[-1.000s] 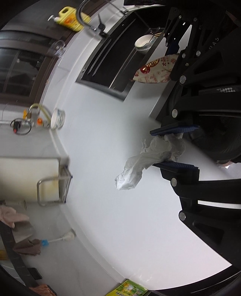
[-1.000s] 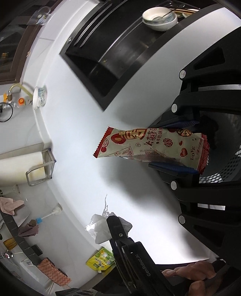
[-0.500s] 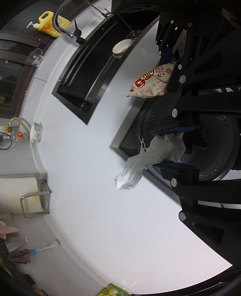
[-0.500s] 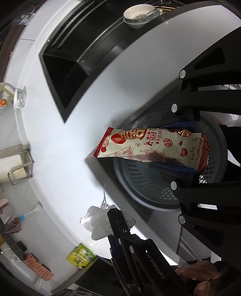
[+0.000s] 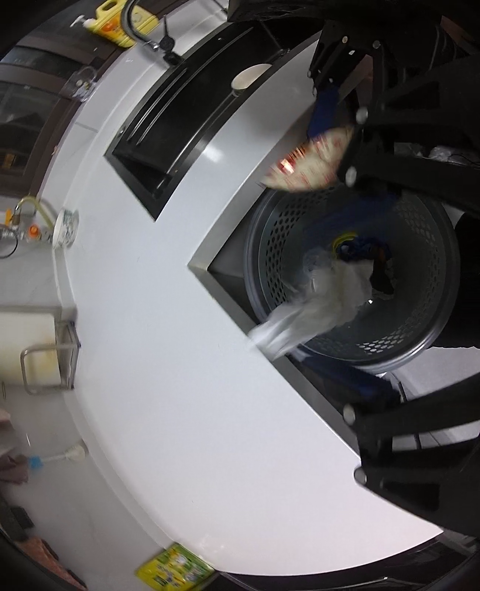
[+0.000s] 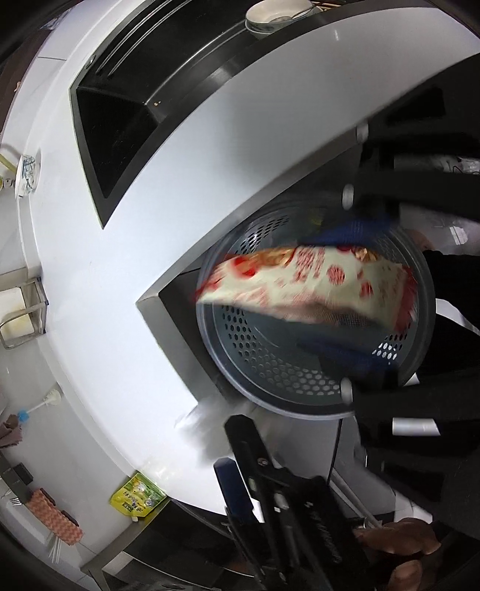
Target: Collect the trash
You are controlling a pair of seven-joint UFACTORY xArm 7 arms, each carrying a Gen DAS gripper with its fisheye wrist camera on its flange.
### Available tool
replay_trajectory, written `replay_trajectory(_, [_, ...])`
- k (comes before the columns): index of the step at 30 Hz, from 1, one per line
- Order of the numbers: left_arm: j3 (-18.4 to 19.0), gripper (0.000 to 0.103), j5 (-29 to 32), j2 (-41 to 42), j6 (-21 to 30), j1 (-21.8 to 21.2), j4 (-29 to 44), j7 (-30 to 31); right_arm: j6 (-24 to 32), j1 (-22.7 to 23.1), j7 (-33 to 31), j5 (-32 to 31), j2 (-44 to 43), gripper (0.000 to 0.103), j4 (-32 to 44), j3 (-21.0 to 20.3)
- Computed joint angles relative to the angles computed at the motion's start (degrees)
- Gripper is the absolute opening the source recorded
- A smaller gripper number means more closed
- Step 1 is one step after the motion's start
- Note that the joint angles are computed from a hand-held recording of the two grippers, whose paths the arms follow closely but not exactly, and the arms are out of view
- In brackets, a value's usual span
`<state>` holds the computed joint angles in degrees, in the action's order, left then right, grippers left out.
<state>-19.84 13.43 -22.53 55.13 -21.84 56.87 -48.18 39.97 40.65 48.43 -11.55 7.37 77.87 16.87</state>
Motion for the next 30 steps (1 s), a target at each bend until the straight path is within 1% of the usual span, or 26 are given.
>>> replay_trajectory(3, [-0.21, 0.072, 0.18, -0.89, 1.07, 0.28, -0.25, -1.15, 0.31, -0.02, -0.30, 0.05, 0.02, 0.067, 0.31, 0.01])
replay_trajectory(10, [-1.01, 0.073, 0.47, -2.58, 2.89, 0.58, -0.40, -2.94, 0.35, 0.02, -0.47, 0.04, -1.45, 0.067, -0.83, 0.37])
replay_trajectory(14, [-1.69, 0.076, 1.31, -3.09, 4.15, 0.89, 0.34, -3.98, 0.28, -0.17, -0.01, -0.10, -2.46, 0.067, -1.41, 0.57])
replay_trajectory(17, [-2.24, 0.079, 1.98, -3.35, 5.01, 1.09, 1.06, -4.72, 1.21, -0.15, 1.17, -1.32, -3.19, 0.067, -1.45, 0.76])
replay_trajectory(23, [-3.12, 0.084, 3.47, -3.38, 6.85, 1.47, 2.93, -6.02, 2.70, -0.37, 1.89, -1.67, -4.41, 0.067, -1.51, 1.36])
replay_trajectory(29, [-3.70, 0.085, 4.46, -3.26, 8.98, 1.62, 4.56, -6.96, 3.20, -0.53, 1.75, -2.00, -5.70, 0.067, -1.88, 1.92])
replay_trajectory(30, [-3.71, 0.086, 4.48, -3.28, 9.16, 1.58, 4.68, -7.07, 3.20, -0.57, 1.62, -1.99, -5.90, 0.067, -2.00, 2.00])
